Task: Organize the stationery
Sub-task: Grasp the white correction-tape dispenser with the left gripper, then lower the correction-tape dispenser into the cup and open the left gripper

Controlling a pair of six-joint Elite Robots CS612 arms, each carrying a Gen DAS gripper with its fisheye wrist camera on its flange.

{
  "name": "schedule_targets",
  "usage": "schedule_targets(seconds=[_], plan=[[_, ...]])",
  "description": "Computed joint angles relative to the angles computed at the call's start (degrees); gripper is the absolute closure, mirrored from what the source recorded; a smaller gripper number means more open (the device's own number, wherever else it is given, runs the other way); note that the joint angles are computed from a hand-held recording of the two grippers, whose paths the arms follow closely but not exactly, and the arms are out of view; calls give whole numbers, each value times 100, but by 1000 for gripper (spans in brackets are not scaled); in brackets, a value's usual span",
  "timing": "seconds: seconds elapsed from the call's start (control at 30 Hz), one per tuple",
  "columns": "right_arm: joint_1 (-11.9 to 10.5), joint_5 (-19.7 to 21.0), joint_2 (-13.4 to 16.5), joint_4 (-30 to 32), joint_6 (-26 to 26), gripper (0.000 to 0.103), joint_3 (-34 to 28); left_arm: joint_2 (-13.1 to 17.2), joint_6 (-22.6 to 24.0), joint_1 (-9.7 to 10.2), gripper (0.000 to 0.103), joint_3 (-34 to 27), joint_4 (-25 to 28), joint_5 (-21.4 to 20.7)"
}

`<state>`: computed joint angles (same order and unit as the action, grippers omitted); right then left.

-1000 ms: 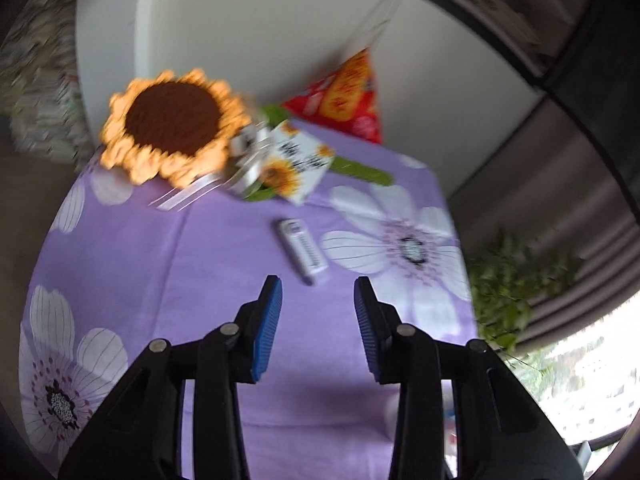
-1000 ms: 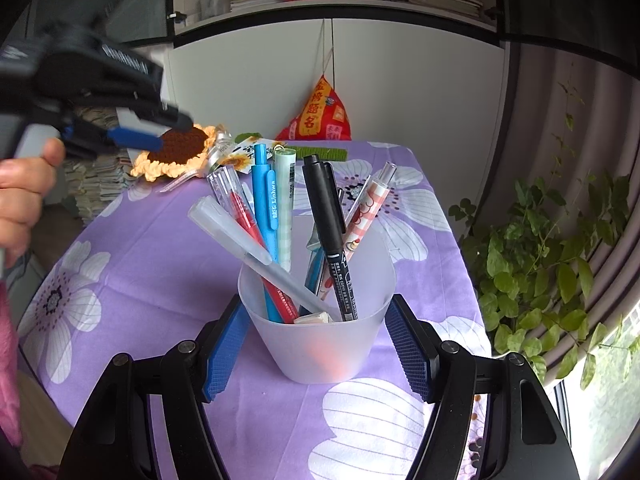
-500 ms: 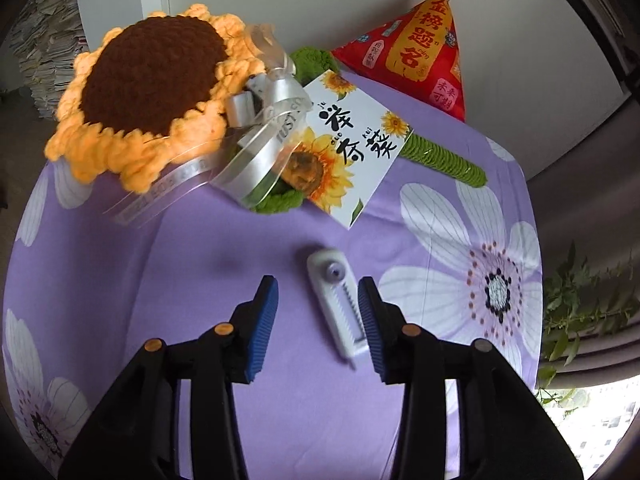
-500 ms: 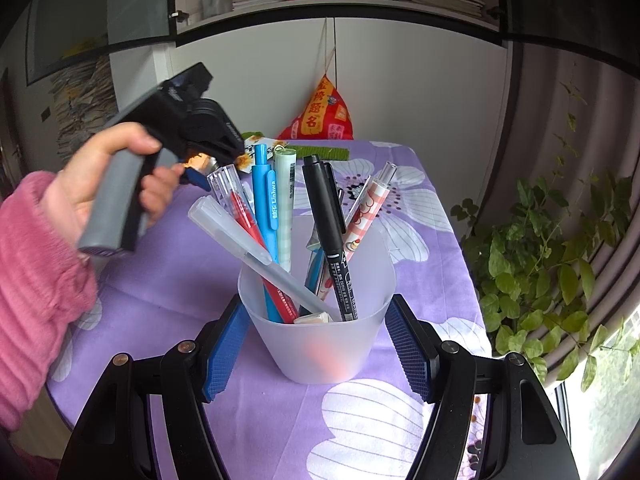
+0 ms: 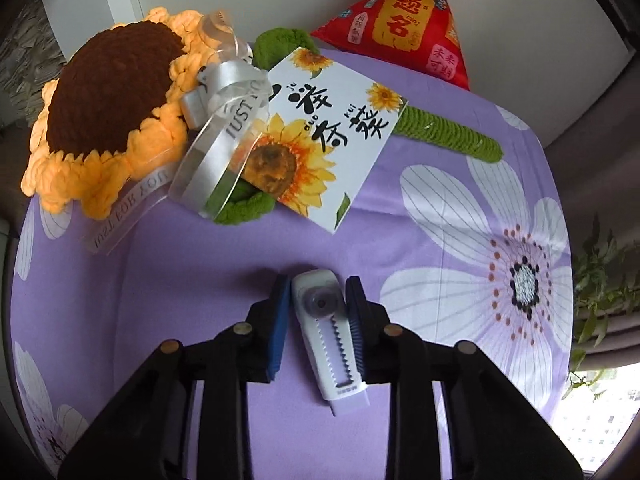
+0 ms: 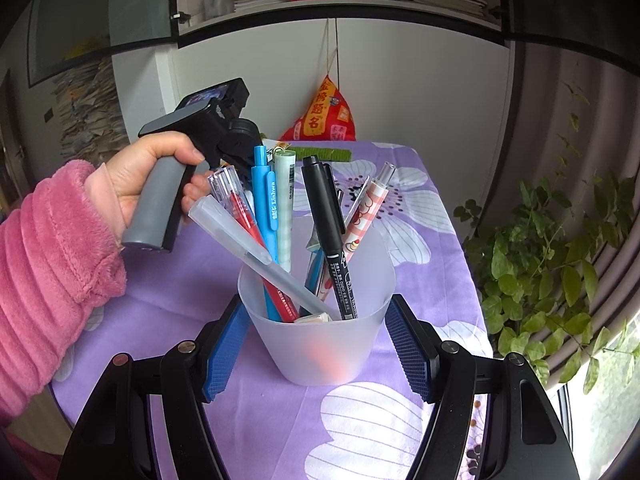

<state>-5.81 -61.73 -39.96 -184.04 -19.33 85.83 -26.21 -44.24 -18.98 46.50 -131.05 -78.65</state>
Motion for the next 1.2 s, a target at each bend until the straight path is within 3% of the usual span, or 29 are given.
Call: schedule_targets(seconds=[0.27,0.47,0.73,1.2], plan=[[2,-4,3,-21,-9,32,2,-1053,618,-197,79,2003,-2043,10],[8,-40,-3,-7,7,32,5,-1588,996,-420,80,2967,-3271,292],[34,-138,-28,-8,59,32,31,-1891,1489,-553,80,3432,-4068,185],[45,-174,-27,-41,63,32,45,-2216,2095,-681,80,3766,-5077,-780]])
